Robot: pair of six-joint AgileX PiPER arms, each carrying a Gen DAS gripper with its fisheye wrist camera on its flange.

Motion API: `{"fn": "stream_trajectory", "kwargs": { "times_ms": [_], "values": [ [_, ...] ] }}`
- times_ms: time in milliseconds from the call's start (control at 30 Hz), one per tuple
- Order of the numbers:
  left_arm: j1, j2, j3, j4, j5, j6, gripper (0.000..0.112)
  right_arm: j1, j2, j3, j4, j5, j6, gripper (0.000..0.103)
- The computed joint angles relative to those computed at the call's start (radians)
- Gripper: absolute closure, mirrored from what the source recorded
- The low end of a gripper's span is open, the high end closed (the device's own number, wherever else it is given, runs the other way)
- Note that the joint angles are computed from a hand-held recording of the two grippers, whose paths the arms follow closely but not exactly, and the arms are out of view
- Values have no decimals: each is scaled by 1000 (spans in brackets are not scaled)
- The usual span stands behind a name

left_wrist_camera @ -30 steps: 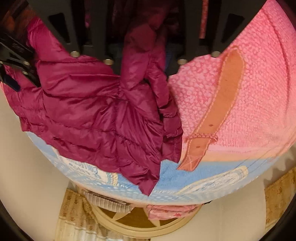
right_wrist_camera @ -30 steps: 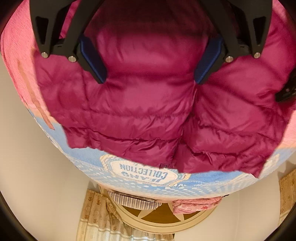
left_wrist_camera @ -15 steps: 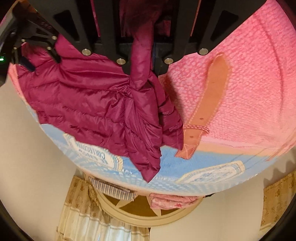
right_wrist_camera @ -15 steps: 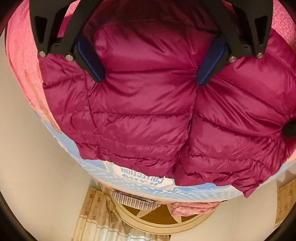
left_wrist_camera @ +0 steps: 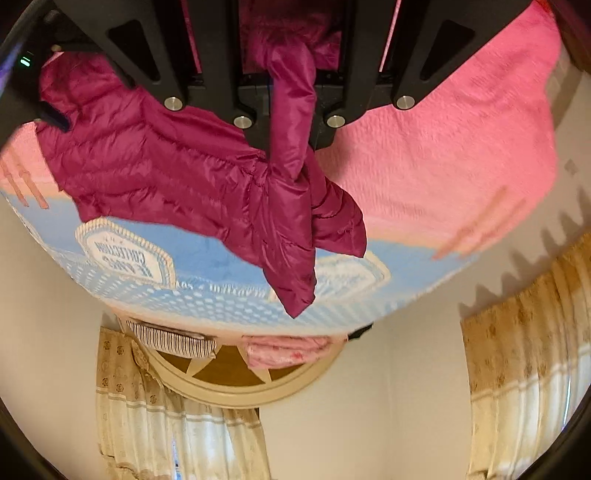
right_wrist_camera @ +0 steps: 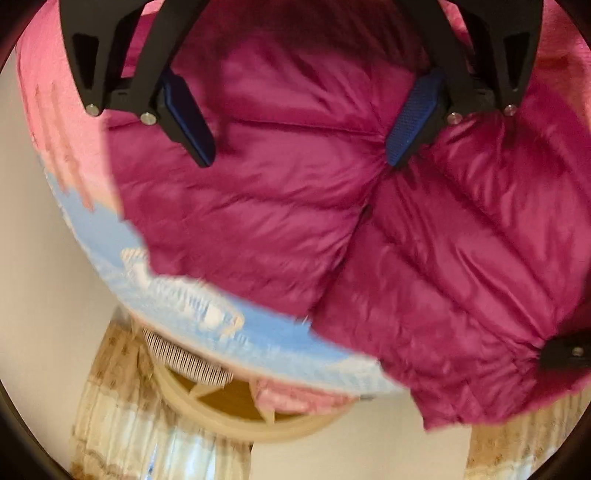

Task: Fold large clothes

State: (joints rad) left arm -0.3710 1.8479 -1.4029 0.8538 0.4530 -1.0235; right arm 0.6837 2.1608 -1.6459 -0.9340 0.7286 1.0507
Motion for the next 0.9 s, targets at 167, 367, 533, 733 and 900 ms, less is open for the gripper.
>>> {"fn": "stream_trajectory", "kwargs": {
  "times_ms": [167,367,533,733,900],
  "values": [
    [-159,60,-165,125,101,-23,103,-84,-173,237,-155,-8,168,3],
    [-373,266,-477,119,215,140,103,-320,-308,450,-223,-64,307,3],
    [-498,601,-875,105,366,346,103,-478,-371,553,-239,-105,339,3],
    [-572,856,-1147,140,457,480,103,-593,-445,673,-254,-159,379,3],
    [-587,795,-1058,155,439,458,94,-620,-462,707,-257,-195,393,3]
  ]
}}
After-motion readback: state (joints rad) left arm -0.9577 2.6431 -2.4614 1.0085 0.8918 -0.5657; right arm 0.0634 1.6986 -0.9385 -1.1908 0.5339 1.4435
